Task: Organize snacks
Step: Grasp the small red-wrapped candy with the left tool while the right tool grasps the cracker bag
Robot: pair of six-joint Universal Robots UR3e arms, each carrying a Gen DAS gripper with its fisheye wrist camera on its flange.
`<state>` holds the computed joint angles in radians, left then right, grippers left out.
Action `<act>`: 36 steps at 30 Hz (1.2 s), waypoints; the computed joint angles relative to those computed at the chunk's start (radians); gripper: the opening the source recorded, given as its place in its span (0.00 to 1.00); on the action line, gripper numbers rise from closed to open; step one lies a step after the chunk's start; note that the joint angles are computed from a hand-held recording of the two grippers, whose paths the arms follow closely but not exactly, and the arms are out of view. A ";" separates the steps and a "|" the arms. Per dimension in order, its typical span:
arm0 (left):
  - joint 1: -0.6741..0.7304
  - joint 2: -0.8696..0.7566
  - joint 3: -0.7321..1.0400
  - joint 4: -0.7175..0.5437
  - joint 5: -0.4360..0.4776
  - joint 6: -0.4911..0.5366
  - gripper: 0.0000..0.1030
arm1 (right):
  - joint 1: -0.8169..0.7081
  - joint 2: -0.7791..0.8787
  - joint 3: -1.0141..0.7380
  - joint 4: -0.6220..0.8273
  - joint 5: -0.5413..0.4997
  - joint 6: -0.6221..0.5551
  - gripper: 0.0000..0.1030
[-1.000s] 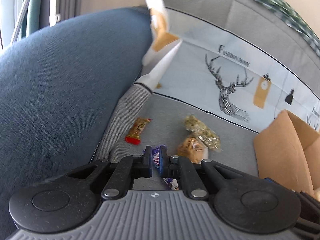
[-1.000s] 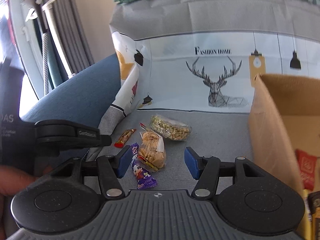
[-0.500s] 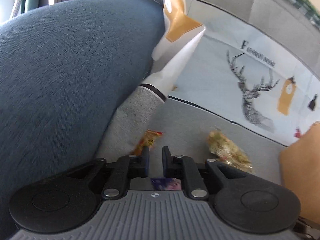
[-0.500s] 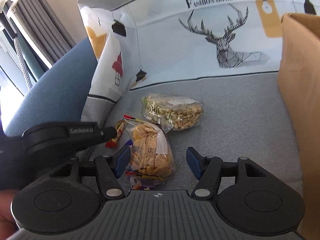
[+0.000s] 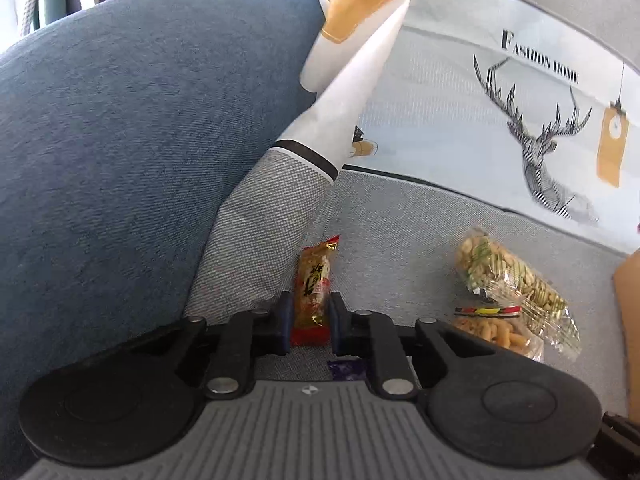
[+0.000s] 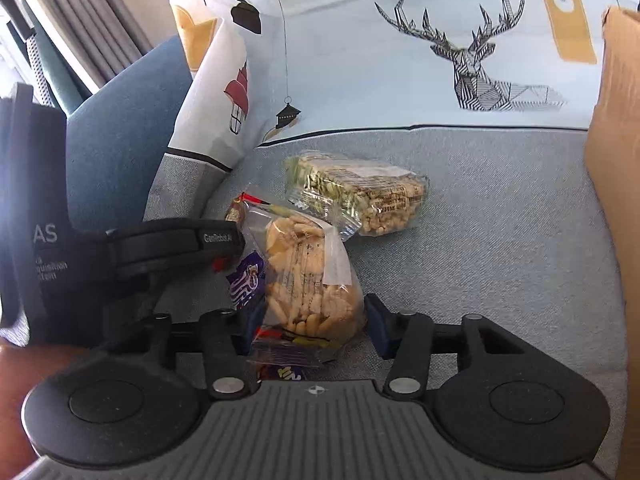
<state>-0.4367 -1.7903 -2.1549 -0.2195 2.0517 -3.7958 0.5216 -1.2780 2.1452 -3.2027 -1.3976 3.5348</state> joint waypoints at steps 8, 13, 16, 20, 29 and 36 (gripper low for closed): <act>-0.100 0.180 -0.058 -0.082 -0.028 -0.041 0.18 | 0.020 -0.195 0.127 0.018 -0.048 -0.030 0.50; -0.213 0.319 -0.056 -0.244 0.003 -0.154 0.18 | 0.043 -0.398 0.241 0.087 -0.084 -0.073 0.49; -0.286 0.390 -0.052 -0.343 0.015 -0.226 0.18 | 0.074 -0.526 0.290 0.143 -0.114 -0.086 0.49; -0.325 0.452 -0.059 -0.400 -0.045 -0.259 0.18 | 0.097 -0.680 0.330 0.257 -0.131 -0.101 0.50; -0.175 0.584 -0.178 -0.466 -0.344 -0.251 0.18 | 0.086 -0.876 0.436 0.462 -0.116 -0.146 0.50; -0.156 0.520 -0.148 -0.527 -0.377 -0.227 0.20 | 0.116 -0.783 0.457 0.418 -0.133 -0.165 0.52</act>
